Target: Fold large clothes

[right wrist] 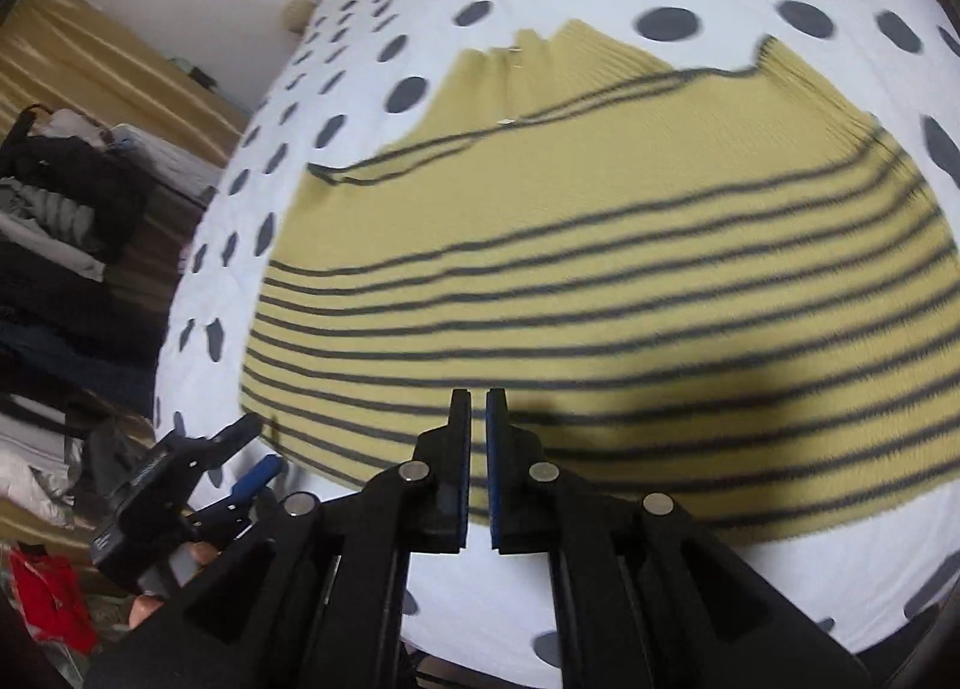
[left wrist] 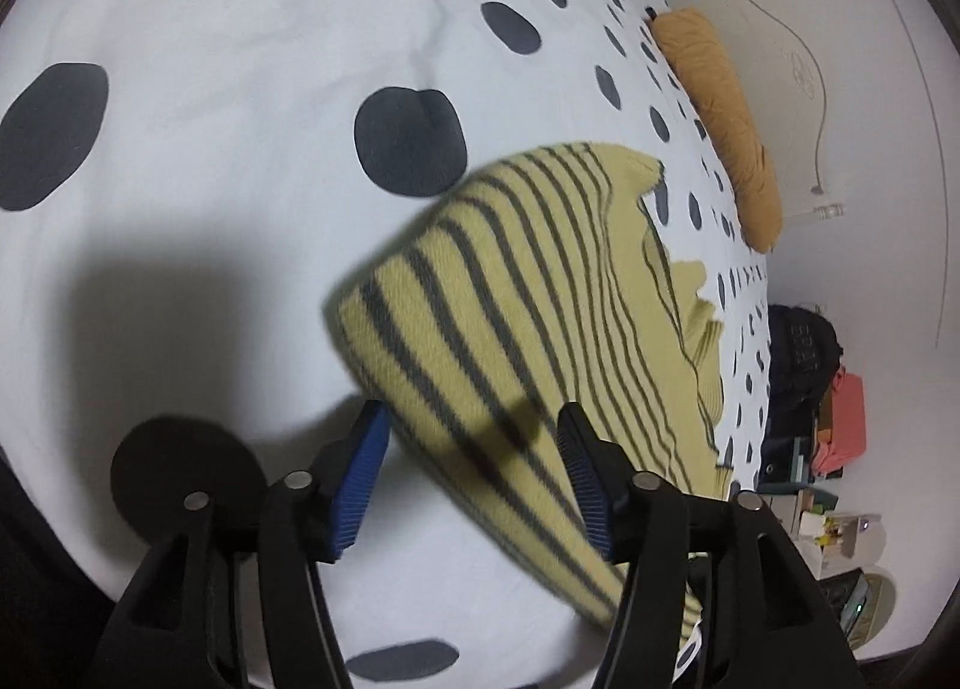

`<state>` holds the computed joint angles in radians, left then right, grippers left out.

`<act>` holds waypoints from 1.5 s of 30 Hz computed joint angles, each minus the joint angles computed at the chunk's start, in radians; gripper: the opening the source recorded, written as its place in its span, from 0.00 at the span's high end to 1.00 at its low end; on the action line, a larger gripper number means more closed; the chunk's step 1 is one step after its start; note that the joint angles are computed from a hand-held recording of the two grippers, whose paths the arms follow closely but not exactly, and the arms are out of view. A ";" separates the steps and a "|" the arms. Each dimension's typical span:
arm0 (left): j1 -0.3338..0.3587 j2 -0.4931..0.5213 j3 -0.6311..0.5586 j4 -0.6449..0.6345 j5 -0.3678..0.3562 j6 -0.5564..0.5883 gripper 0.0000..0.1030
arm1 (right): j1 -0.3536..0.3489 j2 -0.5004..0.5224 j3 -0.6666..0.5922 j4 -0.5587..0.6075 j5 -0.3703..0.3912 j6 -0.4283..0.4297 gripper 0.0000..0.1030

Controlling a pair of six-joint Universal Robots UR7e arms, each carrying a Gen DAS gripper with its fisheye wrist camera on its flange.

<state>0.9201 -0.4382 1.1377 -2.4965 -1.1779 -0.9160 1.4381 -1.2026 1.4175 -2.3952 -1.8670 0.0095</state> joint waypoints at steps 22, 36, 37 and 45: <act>0.063 0.015 0.118 -0.352 -0.215 -0.164 0.18 | -0.018 0.075 -0.023 0.093 0.004 0.052 0.96; 0.029 0.091 -0.062 -0.232 -0.116 0.076 0.75 | -0.019 0.067 -0.012 0.085 0.011 0.049 0.96; 0.018 0.098 -0.086 -0.211 -0.104 0.112 0.76 | -0.021 0.065 -0.011 0.085 0.016 0.050 0.96; -0.022 0.154 -0.253 -0.105 -0.100 0.245 0.76 | -0.037 0.060 -0.056 -0.035 0.151 0.032 0.96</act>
<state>0.8978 -0.2839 0.8845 -2.6013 -1.2782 -0.6714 1.4015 -1.1424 1.3612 -2.4307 -1.7164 0.0416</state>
